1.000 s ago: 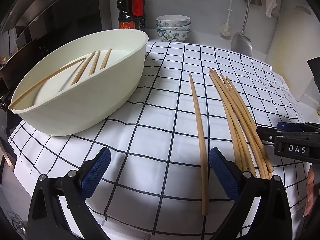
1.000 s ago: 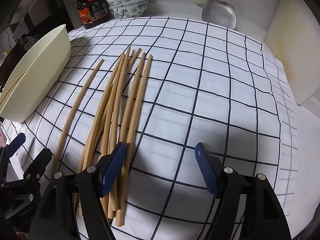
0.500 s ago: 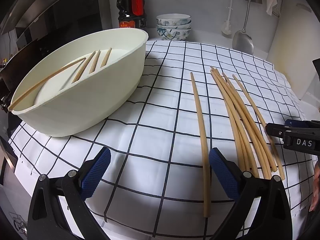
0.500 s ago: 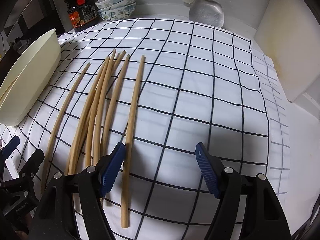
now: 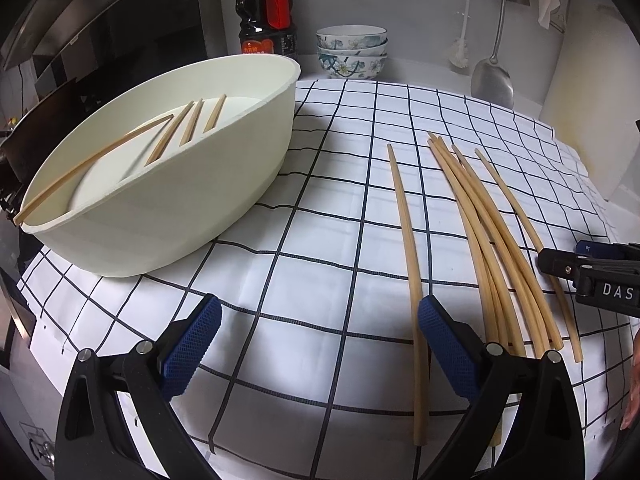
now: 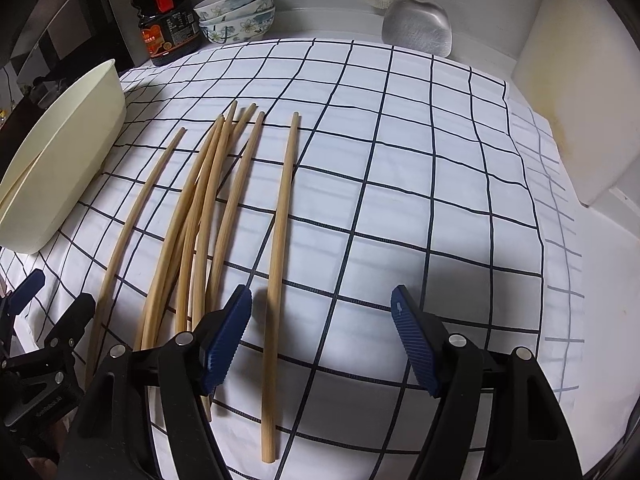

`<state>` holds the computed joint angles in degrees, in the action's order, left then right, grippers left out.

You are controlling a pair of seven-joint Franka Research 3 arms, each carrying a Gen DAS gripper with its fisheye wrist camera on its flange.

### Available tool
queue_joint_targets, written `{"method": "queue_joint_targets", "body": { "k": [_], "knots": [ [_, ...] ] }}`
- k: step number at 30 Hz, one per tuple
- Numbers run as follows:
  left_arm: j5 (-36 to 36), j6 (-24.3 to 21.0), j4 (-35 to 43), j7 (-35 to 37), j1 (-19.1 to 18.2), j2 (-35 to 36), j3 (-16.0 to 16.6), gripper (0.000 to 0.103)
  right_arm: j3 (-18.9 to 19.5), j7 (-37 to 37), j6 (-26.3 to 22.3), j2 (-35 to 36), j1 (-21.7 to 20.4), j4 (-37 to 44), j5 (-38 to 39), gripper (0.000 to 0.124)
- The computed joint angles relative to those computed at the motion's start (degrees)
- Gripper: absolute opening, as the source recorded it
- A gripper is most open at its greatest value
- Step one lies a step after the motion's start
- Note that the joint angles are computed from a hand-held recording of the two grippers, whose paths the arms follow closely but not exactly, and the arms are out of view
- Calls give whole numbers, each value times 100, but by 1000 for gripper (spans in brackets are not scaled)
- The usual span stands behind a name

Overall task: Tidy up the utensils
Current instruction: 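Position the right tool over a loose chopstick while the left tool aligns with another, then close the right tool on one chopstick while the left tool grasps another chopstick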

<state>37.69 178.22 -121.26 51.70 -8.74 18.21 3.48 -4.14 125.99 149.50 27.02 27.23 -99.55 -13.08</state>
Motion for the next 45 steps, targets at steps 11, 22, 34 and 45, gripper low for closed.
{"method": "queue_joint_targets", "body": {
  "k": [11,22,34,45],
  "knots": [
    [-21,-222,240,58,42,179,-153,97,-50,46,56,70,18,23,-63,69],
    [-255,-341,440,373,88,321,-325,97,-244,340,327,69,159,-88,-371,68],
    [-722,-124,330,1044,304,276,-698,56,-247,231,483,196,313,84,-580,17],
    [-1507,79,121,1981,799,221,-1368,7,-241,200,694,170,290,10,-414,6]
  ]
}}
